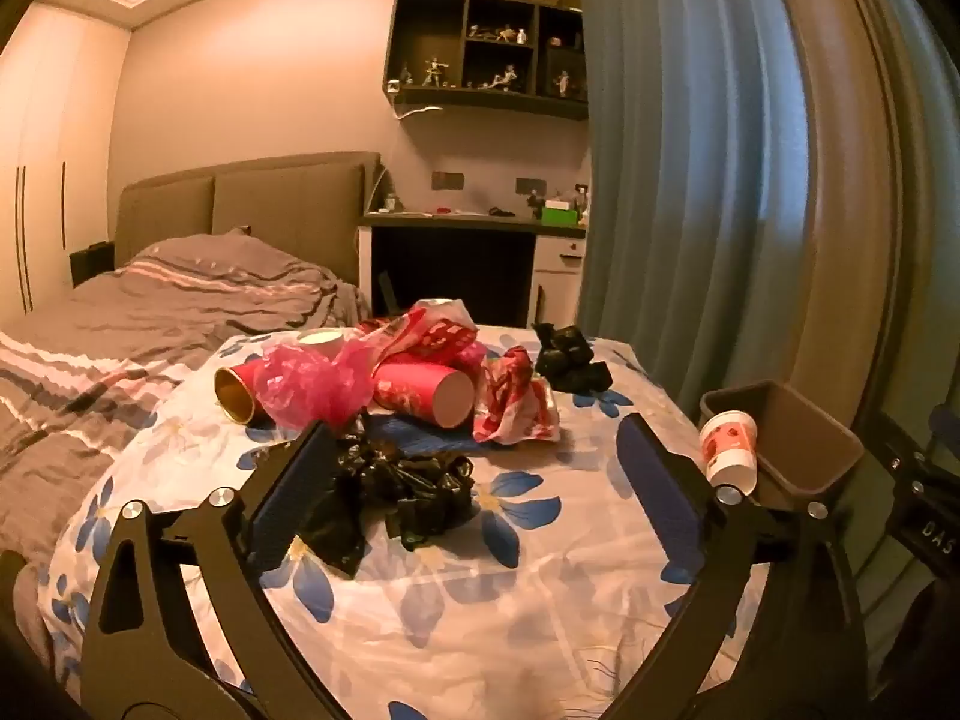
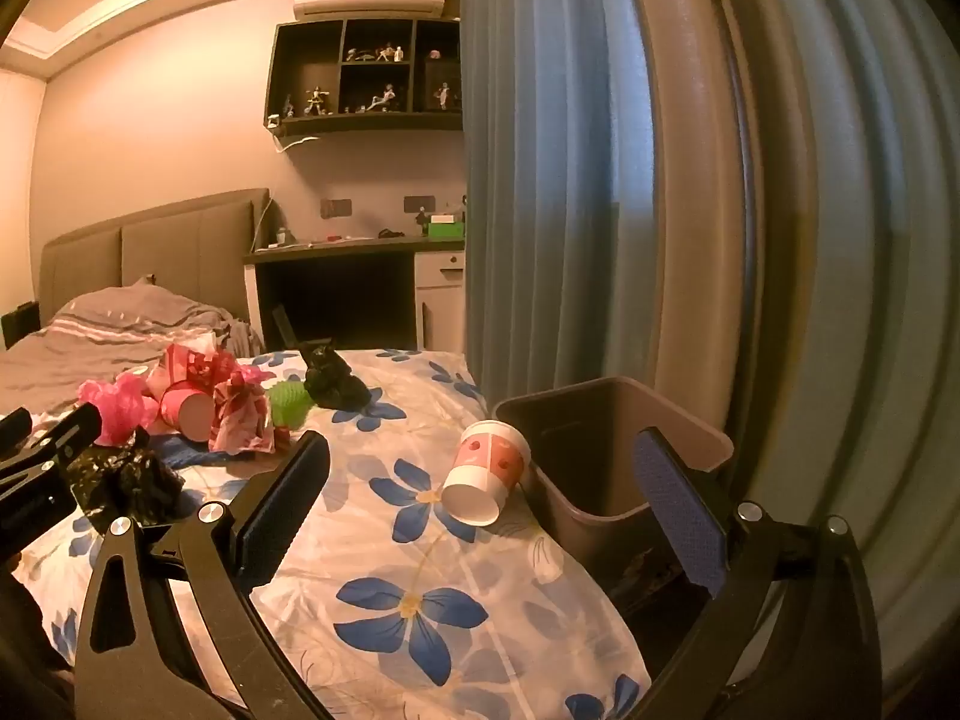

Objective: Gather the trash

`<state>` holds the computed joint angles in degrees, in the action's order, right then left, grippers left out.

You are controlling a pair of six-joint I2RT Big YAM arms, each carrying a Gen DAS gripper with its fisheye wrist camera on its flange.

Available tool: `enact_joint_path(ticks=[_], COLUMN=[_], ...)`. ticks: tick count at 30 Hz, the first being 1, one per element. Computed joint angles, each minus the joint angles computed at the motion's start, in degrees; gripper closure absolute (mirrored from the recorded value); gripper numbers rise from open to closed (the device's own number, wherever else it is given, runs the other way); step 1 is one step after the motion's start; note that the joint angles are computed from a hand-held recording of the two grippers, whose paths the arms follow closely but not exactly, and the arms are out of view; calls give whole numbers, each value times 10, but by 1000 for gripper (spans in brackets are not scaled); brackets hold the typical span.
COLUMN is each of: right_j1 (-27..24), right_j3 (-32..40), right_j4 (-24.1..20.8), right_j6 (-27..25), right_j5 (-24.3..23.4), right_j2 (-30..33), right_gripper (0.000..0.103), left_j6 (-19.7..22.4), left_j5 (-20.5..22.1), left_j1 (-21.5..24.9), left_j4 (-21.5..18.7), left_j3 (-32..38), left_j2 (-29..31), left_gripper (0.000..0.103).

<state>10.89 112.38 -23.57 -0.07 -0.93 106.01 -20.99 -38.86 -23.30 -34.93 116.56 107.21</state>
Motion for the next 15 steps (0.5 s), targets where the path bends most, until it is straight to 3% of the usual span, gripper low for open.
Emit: enact_joint_path(ticks=[1, 15], right_j1=[0, -1], right_j3=[-1, -9], right_j4=[1, 9], right_j6=[0, 4], right_j5=[0, -1], right_j2=[-1, -5], right_gripper=[5, 5], left_j6=[12, 13], left_j5=[-6, -8], left_j1=[-1, 1], left_j4=[18, 14], left_j3=[-9, -9], left_j2=[-3, -4], left_gripper=[8, 7])
